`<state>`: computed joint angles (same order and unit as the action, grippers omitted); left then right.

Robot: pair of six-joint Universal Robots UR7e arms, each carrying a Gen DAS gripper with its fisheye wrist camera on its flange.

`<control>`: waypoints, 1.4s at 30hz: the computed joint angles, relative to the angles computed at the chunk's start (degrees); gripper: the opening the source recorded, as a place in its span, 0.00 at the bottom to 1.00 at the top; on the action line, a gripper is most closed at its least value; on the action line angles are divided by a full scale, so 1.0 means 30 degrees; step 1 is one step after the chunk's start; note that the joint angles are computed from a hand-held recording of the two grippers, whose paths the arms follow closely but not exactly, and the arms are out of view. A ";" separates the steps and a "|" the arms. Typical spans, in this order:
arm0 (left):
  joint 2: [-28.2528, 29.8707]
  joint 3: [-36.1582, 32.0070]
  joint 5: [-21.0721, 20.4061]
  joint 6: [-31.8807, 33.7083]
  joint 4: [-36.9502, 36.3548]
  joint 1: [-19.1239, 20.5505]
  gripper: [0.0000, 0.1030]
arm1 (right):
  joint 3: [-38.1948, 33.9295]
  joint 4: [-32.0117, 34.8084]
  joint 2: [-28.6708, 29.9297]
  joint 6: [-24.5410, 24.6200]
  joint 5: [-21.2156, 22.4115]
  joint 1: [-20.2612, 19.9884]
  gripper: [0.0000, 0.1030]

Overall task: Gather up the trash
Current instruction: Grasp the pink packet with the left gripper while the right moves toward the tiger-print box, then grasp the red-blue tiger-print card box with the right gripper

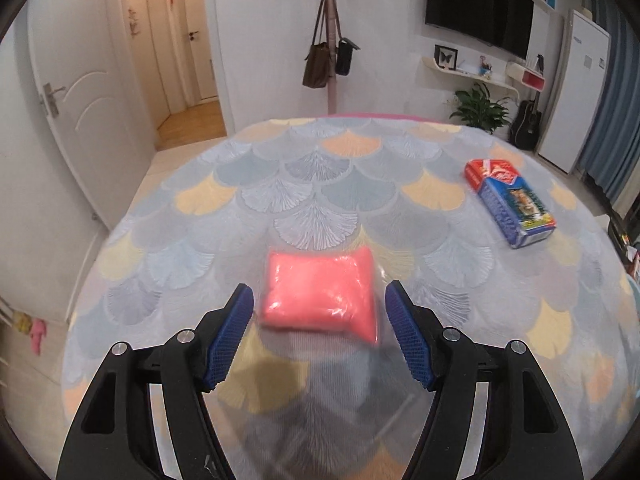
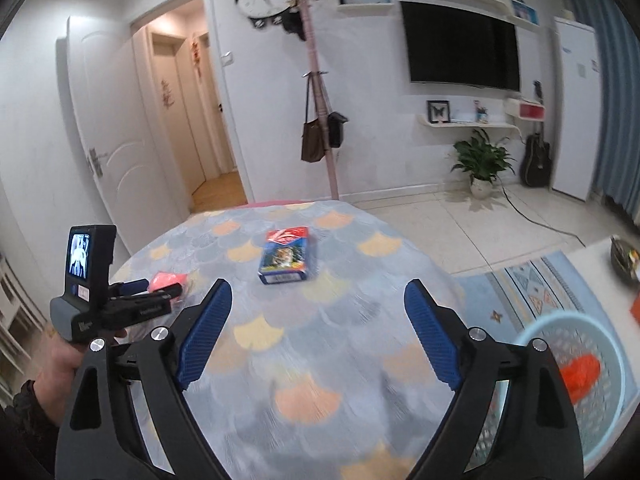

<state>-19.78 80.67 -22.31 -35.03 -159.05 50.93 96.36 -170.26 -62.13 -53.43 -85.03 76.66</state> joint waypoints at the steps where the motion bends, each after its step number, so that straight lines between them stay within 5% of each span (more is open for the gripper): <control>1: -0.0051 -0.0026 -0.0298 -0.0199 0.0328 0.0129 0.65 | -0.0390 0.0114 0.0500 -0.0105 -0.0487 0.0259 0.82; 4: -0.0248 0.0230 -0.1192 0.0261 -0.0634 0.0355 0.65 | -0.1843 0.0149 0.2307 -0.0482 -0.2397 0.1106 0.82; 9: -0.0243 0.0267 -0.0816 -0.0239 -0.0191 0.0227 0.58 | -0.4888 -0.0120 0.5675 -0.1301 -0.5050 0.2182 0.81; 15: -0.0192 0.0264 -0.0974 0.0085 -0.0848 0.0296 0.56 | -0.8937 0.3313 0.8406 0.0668 -0.6233 0.2658 0.81; 20: -0.0140 0.0315 -0.1164 0.0424 -0.1534 0.0356 0.56 | -0.9685 0.2627 0.9517 0.0233 -0.8140 0.2971 0.81; 22: -0.0140 0.0325 -0.1189 0.0449 -0.1594 0.0358 0.56 | -0.9527 0.2426 0.9339 0.0599 -0.7979 0.2914 0.80; 25: -0.0120 0.0363 -0.1224 0.0472 -0.1787 0.0335 0.56 | -0.8937 0.1974 0.8887 0.1014 -0.7857 0.2815 0.55; 34: -0.0257 0.1411 -0.2159 0.2182 -0.5724 0.0319 0.51 | -0.2436 -0.0368 0.4152 0.1464 -0.4589 0.1780 0.55; 38: 0.0262 0.1839 -0.0053 0.3219 -0.6538 -0.0751 0.51 | 0.0520 -0.1741 0.1832 0.1110 -0.2666 0.0896 0.55; 42: 0.0776 0.2480 0.0455 0.4926 -0.8312 -0.2007 0.51 | 0.2236 -0.2469 0.0420 0.1106 -0.1862 0.0094 0.55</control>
<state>-17.45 88.11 -20.94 -20.26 -183.99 44.91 103.07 -177.67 -60.87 -50.11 -90.62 76.95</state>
